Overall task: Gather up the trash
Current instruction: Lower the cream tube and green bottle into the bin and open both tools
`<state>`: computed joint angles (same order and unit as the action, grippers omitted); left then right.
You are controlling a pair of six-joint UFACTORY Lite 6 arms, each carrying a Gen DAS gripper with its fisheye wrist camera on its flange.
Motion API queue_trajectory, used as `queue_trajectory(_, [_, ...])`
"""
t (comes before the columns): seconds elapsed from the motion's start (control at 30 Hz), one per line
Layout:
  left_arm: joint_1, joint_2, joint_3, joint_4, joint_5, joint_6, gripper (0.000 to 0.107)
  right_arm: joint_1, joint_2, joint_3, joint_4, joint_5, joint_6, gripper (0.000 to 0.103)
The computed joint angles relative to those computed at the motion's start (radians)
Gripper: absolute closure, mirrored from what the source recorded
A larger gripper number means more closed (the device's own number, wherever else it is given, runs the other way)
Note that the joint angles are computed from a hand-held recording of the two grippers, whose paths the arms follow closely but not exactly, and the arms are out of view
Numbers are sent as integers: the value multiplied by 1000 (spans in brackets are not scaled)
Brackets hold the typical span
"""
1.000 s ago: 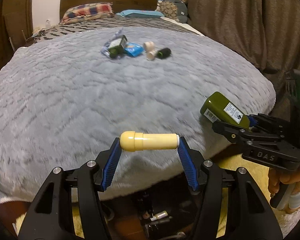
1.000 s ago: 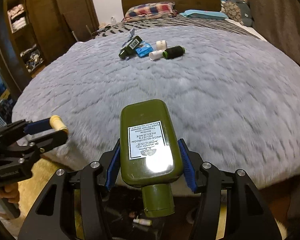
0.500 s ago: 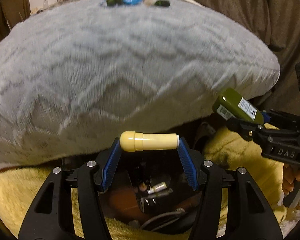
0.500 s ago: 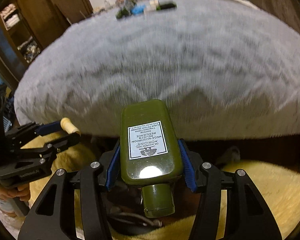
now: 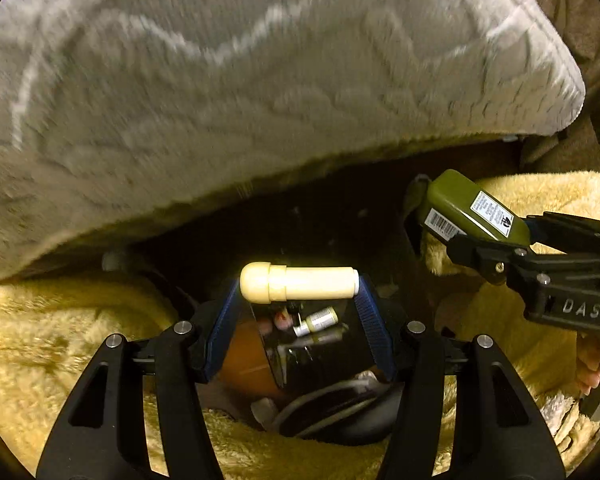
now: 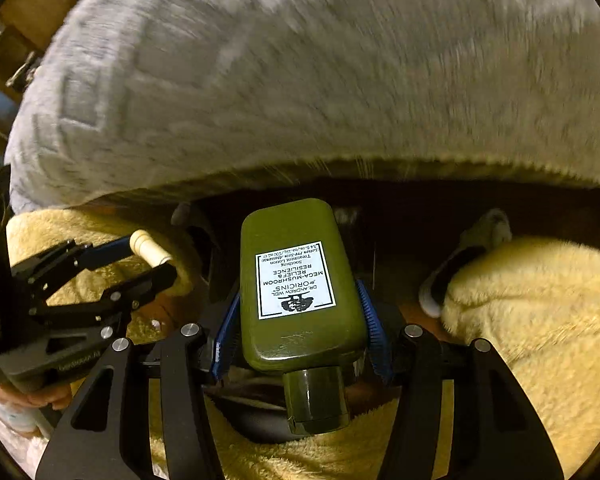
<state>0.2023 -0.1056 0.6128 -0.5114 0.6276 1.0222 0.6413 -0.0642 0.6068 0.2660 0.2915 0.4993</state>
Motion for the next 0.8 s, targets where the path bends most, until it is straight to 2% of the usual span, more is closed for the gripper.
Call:
queue_trajectory(0.07, [-11, 10, -13, 12, -4, -11, 52, -18, 26, 1, 78, -8, -81, 48])
queue_trajectory(0.33, [-52, 96, -3, 51, -16, -49, 52, -20, 122, 33, 185, -27, -196, 47])
queue_trajectory(0.4, [-45, 112, 13, 57, -3, -52, 50, -11, 128, 37, 162, -33, -167, 46])
queue_trajectory(0.47, [-44, 111, 17, 62, 0, -61, 42, -14, 132, 39, 135, -41, -141, 46])
queue_trajectory(0.53, [-45, 104, 13, 58, -1, -57, 41, -19, 122, 43, 60, -35, -76, 44])
queue_trajectory(0.8, [-38, 9, 18, 69, 16, -77, 31, -39, 58, 33, -57, -19, 30, 31])
